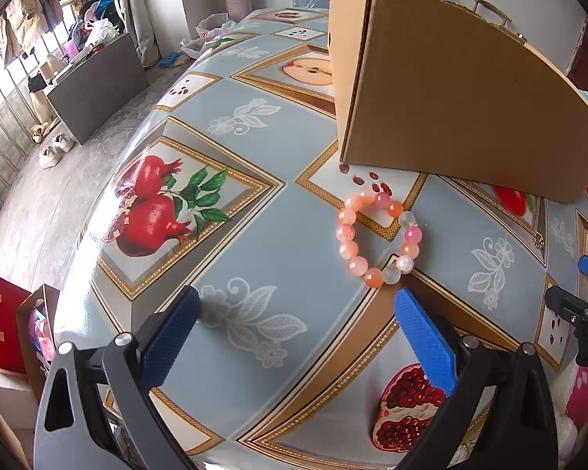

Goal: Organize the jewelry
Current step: 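Close the right gripper on the small gold charm by the box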

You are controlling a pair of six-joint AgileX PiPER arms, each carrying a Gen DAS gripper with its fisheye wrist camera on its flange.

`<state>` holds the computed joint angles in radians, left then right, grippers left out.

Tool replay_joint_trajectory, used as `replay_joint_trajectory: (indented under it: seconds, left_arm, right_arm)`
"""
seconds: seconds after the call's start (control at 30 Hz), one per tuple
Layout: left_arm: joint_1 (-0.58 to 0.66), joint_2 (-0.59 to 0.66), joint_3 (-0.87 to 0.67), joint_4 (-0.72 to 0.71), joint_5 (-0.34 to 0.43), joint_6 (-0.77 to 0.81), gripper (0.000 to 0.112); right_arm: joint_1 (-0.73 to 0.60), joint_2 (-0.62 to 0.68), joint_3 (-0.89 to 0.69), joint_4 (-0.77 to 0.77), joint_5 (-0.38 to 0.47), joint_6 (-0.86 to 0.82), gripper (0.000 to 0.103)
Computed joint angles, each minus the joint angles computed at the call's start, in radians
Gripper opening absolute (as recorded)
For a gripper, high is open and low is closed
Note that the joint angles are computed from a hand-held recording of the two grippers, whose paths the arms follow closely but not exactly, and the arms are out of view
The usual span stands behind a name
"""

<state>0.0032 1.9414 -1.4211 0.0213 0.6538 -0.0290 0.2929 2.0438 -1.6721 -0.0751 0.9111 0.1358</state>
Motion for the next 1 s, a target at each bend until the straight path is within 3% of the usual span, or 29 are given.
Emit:
replay_joint_trajectory:
  seconds: [0.63, 0.9, 1.0]
  left_arm:
    - [0.001, 0.004, -0.007, -0.004, 0.007, 0.003, 0.098]
    - [0.001, 0.003, -0.006, -0.003, 0.006, 0.004, 0.098]
    - [0.001, 0.003, -0.005, -0.003, 0.006, 0.003, 0.098]
  right_arm:
    - [0.008, 0.029, -0.041, -0.007, 0.031, 0.019, 0.095]
    - [0.007, -0.02, 0.059, -0.008, -0.065, 0.003, 0.095]
    - [0.0, -0.02, 0.052, 0.005, -0.051, -0.016, 0.095]
